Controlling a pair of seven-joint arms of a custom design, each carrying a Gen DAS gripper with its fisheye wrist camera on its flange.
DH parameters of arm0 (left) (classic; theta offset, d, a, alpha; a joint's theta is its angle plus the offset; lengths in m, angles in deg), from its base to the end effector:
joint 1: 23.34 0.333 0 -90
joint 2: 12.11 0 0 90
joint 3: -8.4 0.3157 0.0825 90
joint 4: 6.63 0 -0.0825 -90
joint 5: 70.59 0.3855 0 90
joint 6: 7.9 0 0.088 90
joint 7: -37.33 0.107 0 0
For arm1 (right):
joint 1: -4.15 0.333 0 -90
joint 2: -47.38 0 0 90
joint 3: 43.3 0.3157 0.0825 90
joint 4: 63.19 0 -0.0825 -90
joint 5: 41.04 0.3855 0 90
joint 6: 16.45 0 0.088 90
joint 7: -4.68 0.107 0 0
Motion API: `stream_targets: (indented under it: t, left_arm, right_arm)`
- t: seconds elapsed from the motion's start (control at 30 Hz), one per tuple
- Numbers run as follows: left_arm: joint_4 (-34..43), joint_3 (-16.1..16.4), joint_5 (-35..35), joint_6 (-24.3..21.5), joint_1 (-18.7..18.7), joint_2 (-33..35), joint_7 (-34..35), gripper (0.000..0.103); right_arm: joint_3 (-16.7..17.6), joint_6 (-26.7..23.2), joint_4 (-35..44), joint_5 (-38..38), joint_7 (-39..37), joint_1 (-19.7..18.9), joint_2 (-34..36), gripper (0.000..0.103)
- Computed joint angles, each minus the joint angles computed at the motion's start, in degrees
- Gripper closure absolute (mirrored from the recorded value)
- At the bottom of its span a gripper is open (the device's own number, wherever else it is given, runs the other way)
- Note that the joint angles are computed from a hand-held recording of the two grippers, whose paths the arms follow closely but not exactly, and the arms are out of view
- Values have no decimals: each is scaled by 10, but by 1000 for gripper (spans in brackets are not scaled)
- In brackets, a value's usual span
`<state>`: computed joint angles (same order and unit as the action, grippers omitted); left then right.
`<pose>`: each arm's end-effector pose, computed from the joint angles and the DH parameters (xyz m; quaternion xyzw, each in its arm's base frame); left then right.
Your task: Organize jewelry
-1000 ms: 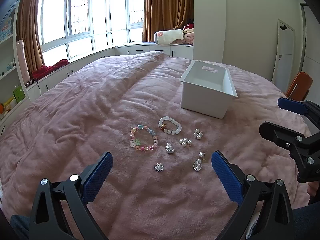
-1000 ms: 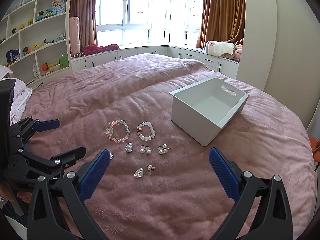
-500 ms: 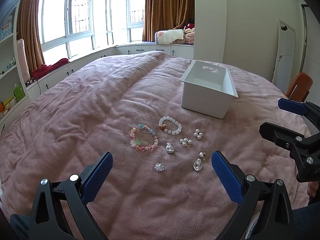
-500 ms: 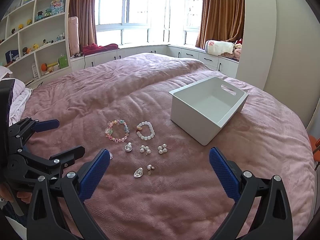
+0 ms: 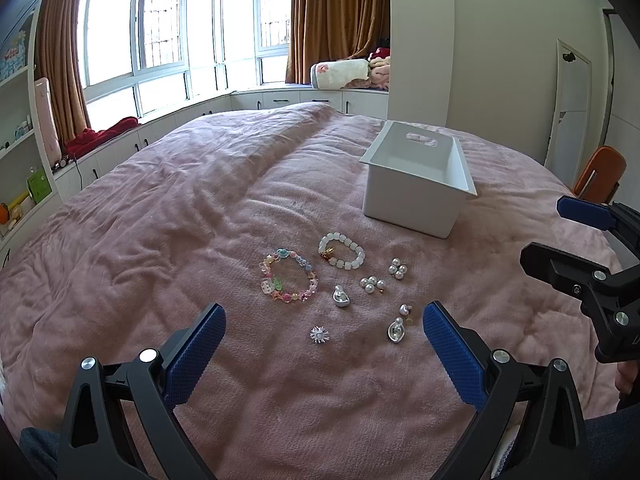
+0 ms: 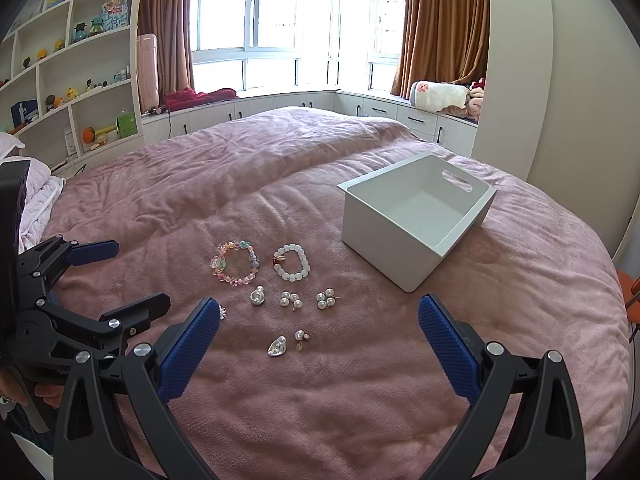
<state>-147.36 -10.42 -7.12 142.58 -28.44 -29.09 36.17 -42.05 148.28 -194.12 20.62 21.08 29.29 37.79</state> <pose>0.4236 -0.2152 0.4369 -0.7207 0.5441 -0.2509 0.3487 0.4904 0.1880 0.4854 -0.8310 0.3380 -0.1844 0.4016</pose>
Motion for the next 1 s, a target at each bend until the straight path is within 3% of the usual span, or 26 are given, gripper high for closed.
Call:
stream_targets:
  t: [1.0]
  left_arm:
    - [-2,6,-3,13,8,3,-2,3]
  right_arm:
    - [3,-1,7,-1,-1,-1,11,5]
